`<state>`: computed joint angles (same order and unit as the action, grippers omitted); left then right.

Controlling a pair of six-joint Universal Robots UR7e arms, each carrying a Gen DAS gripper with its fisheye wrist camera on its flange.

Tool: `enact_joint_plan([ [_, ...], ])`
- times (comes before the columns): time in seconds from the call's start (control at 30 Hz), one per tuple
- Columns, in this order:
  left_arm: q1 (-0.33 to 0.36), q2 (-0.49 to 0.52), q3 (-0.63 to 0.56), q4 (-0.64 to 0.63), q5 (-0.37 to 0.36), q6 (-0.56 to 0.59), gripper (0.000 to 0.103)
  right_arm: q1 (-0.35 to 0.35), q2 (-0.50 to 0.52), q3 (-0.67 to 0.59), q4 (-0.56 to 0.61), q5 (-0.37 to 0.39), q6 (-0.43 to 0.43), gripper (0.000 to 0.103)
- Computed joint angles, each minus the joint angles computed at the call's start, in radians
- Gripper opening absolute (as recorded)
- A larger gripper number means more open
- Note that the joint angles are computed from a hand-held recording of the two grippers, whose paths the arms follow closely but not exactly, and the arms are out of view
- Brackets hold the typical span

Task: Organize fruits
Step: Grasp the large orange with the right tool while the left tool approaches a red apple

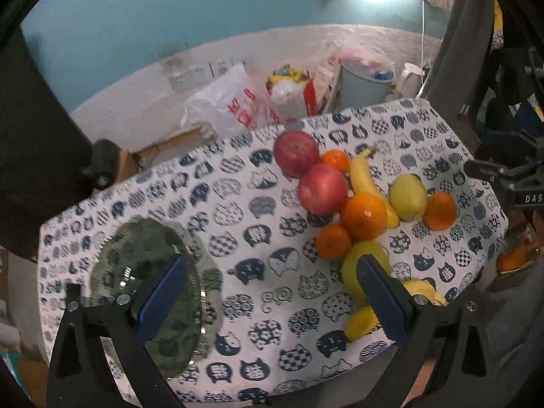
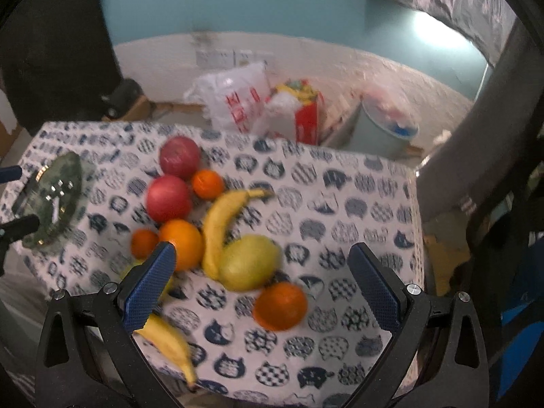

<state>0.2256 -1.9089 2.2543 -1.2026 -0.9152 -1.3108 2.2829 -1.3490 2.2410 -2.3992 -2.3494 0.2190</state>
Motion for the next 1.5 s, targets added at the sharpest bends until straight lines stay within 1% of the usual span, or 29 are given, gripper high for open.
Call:
enact_joint_plan([
  [0.1, 0.027, 0.018, 0.016, -0.054, -0.008, 0.036, 0.101, -0.045, -0.021, 0.024, 0.044, 0.015, 0.030, 0.100],
  [0.17, 0.036, 0.033, 0.026, -0.078, -0.008, 0.056, 0.101, -0.066, -0.028, 0.042, 0.058, 0.011, 0.037, 0.100],
  [0.37, 0.079, 0.062, 0.055, -0.161, -0.034, 0.123, 0.101, -0.128, -0.013, 0.077, 0.101, 0.019, 0.051, 0.100],
  [0.57, 0.124, 0.086, 0.080, -0.222, -0.051, 0.162, 0.101, -0.157, 0.025, 0.095, 0.115, 0.009, 0.045, 0.099],
  [0.67, 0.147, 0.103, 0.083, -0.242, -0.053, 0.177, 0.101, -0.170, 0.045, 0.099, 0.109, 0.004, 0.035, 0.097],
  [0.77, 0.168, 0.110, 0.083, -0.268, -0.056, 0.189, 0.101, -0.183, 0.066, 0.102, 0.106, -0.003, 0.026, 0.092],
  [0.83, 0.180, 0.113, 0.082, -0.284, -0.056, 0.196, 0.101, -0.194, 0.073, 0.107, 0.096, 0.003, 0.013, 0.083],
  [0.97, 0.210, 0.124, 0.077, -0.321, -0.051, 0.210, 0.101, -0.219, 0.075, 0.114, 0.084, 0.027, -0.008, 0.073],
  [1.0, 0.217, 0.127, 0.076, -0.333, -0.051, 0.213, 0.101, -0.226, 0.074, 0.117, 0.071, 0.040, -0.019, 0.067],
  [1.1, 0.237, 0.137, 0.072, -0.367, -0.049, 0.225, 0.101, -0.230, 0.073, 0.120, 0.056, 0.043, -0.035, 0.066],
  [1.27, 0.264, 0.157, 0.064, -0.421, -0.024, 0.242, 0.101, -0.219, 0.052, 0.121, 0.049, 0.037, -0.030, 0.066],
  [1.43, 0.314, 0.203, 0.053, -0.520, -0.001, 0.272, 0.101, -0.205, 0.020, 0.107, 0.040, 0.008, -0.010, 0.066],
  [1.5, 0.333, 0.219, 0.048, -0.552, 0.004, 0.278, 0.101, -0.201, 0.018, 0.102, 0.017, -0.010, -0.014, 0.066],
])
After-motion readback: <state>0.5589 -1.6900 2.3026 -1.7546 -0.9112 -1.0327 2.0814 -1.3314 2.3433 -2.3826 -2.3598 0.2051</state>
